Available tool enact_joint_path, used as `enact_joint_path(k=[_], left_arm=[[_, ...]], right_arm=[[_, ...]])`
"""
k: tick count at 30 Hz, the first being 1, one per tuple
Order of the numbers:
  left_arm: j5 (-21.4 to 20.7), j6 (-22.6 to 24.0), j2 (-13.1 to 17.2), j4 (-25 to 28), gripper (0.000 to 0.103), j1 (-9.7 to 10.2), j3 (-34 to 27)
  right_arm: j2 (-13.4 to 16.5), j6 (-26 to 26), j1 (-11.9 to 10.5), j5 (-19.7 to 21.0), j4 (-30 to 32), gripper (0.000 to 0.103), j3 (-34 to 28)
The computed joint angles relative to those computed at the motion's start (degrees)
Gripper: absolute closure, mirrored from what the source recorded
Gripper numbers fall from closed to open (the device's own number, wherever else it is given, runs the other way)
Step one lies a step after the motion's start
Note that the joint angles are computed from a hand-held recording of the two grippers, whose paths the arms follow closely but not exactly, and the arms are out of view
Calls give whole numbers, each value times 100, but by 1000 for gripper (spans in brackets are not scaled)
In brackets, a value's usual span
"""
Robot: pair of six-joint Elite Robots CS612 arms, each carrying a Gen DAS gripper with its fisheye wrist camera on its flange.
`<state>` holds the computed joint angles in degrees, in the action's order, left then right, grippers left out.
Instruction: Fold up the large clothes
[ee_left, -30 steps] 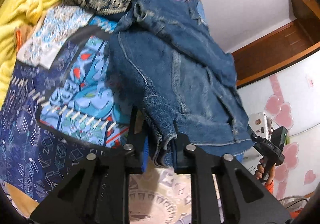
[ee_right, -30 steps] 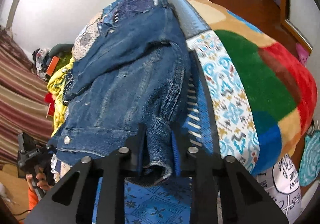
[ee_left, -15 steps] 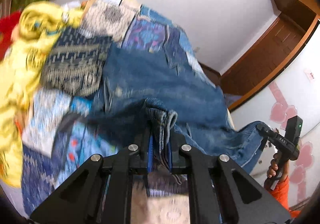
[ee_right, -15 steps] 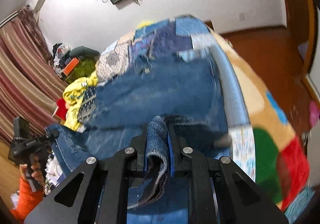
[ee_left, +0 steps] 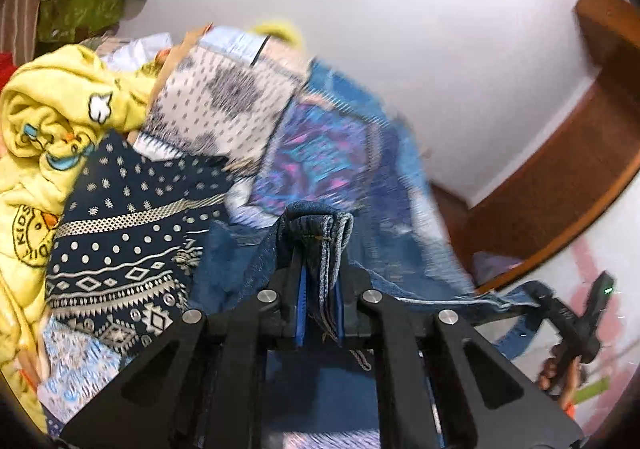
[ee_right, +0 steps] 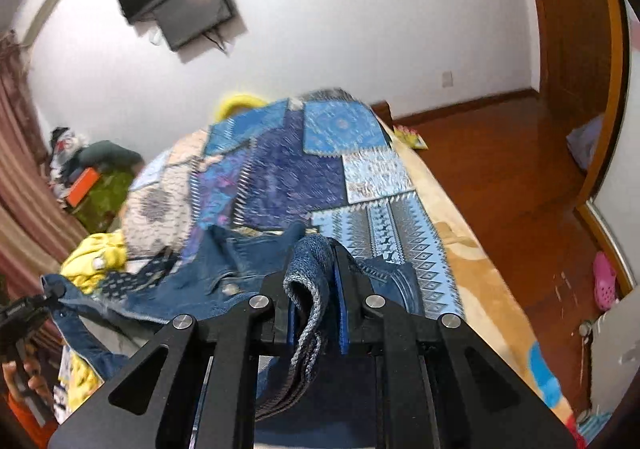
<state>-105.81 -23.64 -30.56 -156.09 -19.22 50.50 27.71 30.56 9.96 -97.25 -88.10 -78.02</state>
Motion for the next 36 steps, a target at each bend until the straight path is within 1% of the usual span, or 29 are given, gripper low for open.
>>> enact_joint_path(k=[1,2,6,8,9,10,12,14,15,16,17,18,20,21,22,23,24,26,28,30,32,34,36], left_arm=[[116,79,172,344,93,-20,-274],[146,93,284,547,93,-25,-434],[37,-1,785,1325,92,8,-1111],[36,113,871,1466,91,7,-1194],[70,228,869,1461,90,2,-1167],[152,382,847,1437,88,-13,-1119],[412,649,780,1374,86,-68,-1006],[904,1038,696,1533,86,-176,-937],[1140,1221,642,1577,86,-231,-883],[1434,1446,550,1550,86,-301,-768],[1575,1571,474,1472,86,-338,-672],[1607,1625,397,1393,85,-350,-576],[1542,1670,221,1191,81,-361,-364],[1465,1648,132,1078,79,-356,-266],[1389,1611,47,955,74,-347,-164],[1310,1541,-66,751,71,-334,-17],[1309,1504,-110,624,67,-333,39],[1443,1501,-288,152,66,-340,299],[1538,1512,-373,-2,63,-344,390],[1411,1546,-455,12,59,-320,488],[1207,1704,-502,187,57,-300,560],[1113,1981,-532,427,57,-310,669],[1056,2196,-525,648,54,-328,746]], right_arm=[[-10,25,-23,42,22,90,104],[4,61,-47,112,58,90,226],[49,327,-174,488,270,88,463],[113,485,-236,667,331,87,448],[164,580,-269,751,347,83,395],[163,623,-292,791,363,83,406],[92,450,-323,773,626,82,443],[-12,144,-358,870,930,82,474],[-51,59,-346,796,1006,82,477],[-84,-61,-313,610,1077,82,447],[-128,-238,-252,331,1149,82,398],[-153,-433,-195,89,1176,82,347],[-184,-817,-76,-285,1139,82,237],[-181,-984,-37,-376,1114,82,165],[-176,-1174,12,-463,1093,82,72],[-168,-1336,55,-501,1077,82,-16],[-171,-1438,73,-492,1052,80,-38],[-168,-1658,130,-416,1112,77,-135],[-134,-1774,177,-340,1161,70,-234],[-112,-1845,213,-274,1169,57,-253],[-54,-1886,235,-187,1181,55,-302],[-21,-1861,250,-97,1227,54,-281],[4,-1808,239,94,1361,53,-262]])
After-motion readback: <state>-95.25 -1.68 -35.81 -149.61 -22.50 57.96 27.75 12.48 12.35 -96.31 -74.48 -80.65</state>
